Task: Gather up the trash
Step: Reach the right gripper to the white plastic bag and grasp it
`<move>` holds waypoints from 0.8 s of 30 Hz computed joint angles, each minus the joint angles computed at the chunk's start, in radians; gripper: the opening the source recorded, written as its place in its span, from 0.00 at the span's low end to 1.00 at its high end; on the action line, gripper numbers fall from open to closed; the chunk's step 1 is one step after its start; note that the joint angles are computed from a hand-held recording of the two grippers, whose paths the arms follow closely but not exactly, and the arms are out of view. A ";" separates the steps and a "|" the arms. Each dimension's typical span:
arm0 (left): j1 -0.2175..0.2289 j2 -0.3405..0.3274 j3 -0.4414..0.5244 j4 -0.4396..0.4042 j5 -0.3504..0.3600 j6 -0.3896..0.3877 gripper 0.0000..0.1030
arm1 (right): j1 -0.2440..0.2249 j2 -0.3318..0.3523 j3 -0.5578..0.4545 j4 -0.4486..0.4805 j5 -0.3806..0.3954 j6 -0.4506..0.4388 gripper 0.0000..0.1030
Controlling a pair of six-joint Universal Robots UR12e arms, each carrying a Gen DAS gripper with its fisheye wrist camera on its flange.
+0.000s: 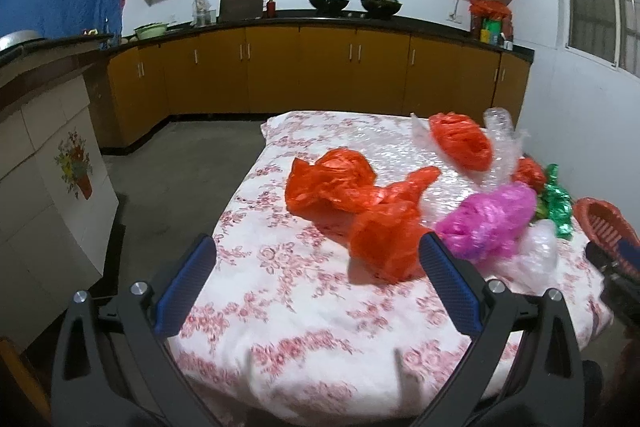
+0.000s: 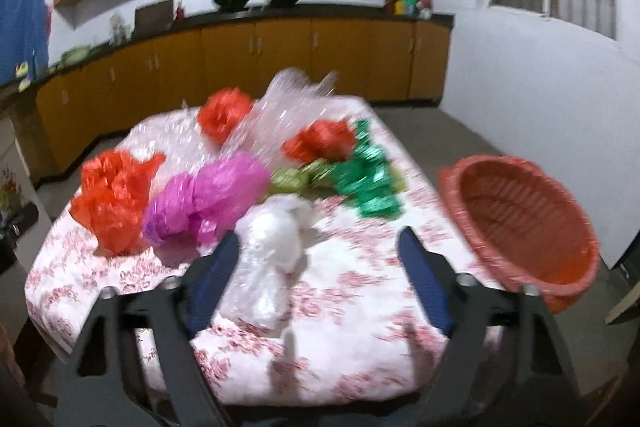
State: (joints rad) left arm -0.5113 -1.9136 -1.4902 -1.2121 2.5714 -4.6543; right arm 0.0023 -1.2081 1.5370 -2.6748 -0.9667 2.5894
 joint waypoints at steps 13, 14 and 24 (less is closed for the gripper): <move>0.048 -0.003 -0.053 0.219 -0.039 0.132 0.91 | 0.066 0.069 -0.069 0.085 -0.076 0.006 0.72; 0.050 -0.004 -0.053 0.227 -0.041 0.138 0.91 | 0.067 0.071 -0.071 0.097 -0.083 -0.003 0.64; 0.070 -0.045 -0.017 0.296 -0.073 0.254 0.81 | 0.049 0.058 -0.054 0.089 -0.059 -0.032 0.32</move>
